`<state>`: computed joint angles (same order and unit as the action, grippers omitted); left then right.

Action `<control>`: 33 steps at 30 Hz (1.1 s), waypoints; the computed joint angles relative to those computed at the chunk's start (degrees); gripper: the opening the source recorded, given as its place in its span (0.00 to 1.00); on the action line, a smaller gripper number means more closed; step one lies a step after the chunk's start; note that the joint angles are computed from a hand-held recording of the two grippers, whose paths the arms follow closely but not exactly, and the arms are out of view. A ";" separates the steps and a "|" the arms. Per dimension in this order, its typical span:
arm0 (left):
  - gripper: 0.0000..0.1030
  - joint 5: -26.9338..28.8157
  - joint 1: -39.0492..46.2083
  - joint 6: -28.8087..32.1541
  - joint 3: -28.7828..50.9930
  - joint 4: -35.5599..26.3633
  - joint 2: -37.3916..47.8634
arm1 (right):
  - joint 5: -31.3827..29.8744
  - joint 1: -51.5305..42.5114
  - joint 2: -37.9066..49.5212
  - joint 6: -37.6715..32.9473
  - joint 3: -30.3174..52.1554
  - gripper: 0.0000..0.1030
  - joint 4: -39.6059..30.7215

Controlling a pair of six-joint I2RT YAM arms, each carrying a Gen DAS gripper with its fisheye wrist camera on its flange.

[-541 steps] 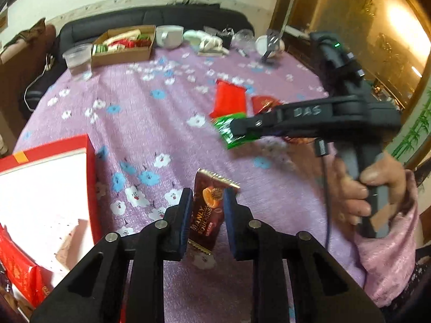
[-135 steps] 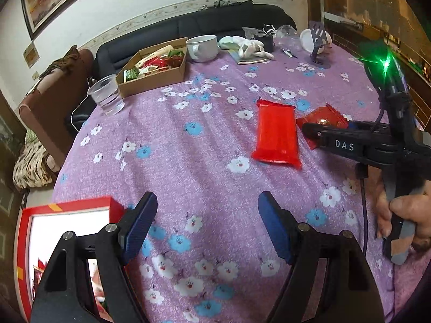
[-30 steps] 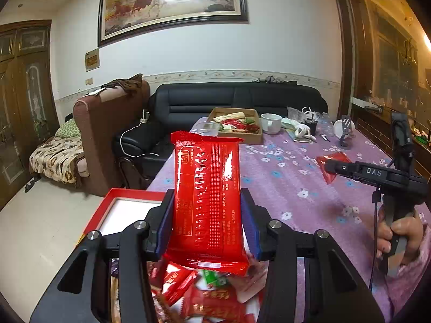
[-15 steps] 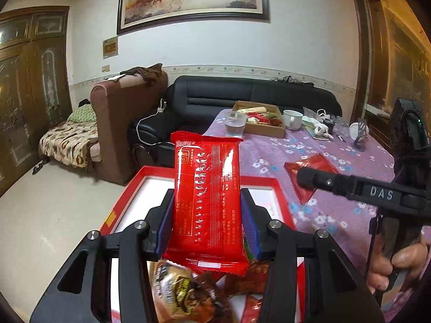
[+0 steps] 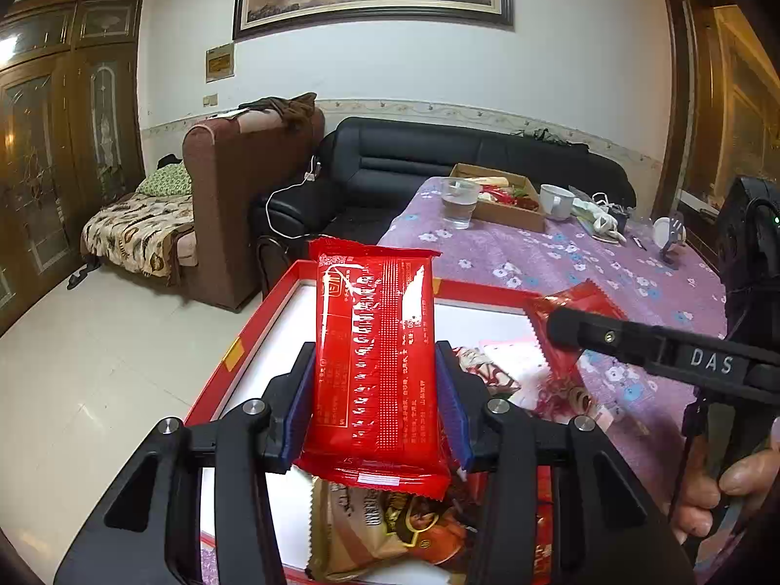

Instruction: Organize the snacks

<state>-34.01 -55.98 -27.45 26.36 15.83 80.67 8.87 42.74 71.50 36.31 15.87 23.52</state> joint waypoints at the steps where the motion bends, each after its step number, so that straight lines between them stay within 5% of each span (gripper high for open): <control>1: 0.43 0.28 0.20 -0.04 -0.11 0.11 0.16 | -0.02 0.07 0.32 0.03 0.00 0.38 0.25; 11: 0.45 2.41 0.36 -1.28 0.51 -0.04 3.79 | 0.78 0.57 4.82 0.46 0.92 0.41 0.51; 18: 0.76 1.07 -0.44 -2.10 -0.01 0.64 2.62 | 1.14 -1.16 -2.10 1.07 -2.74 0.46 -1.94; 24: 0.81 -6.14 -2.11 -4.37 2.59 -4.71 2.23 | -4.26 0.31 -5.93 1.49 -5.11 0.46 -3.42; 30: 0.81 -14.18 -4.72 -7.80 5.11 -9.41 1.96 | -9.08 -1.21 9.16 0.40 0.56 0.46 0.30; 33: 0.82 -16.82 -6.34 -9.99 5.62 -10.59 0.88 | -8.05 -2.05 9.95 -1.07 0.97 0.46 1.72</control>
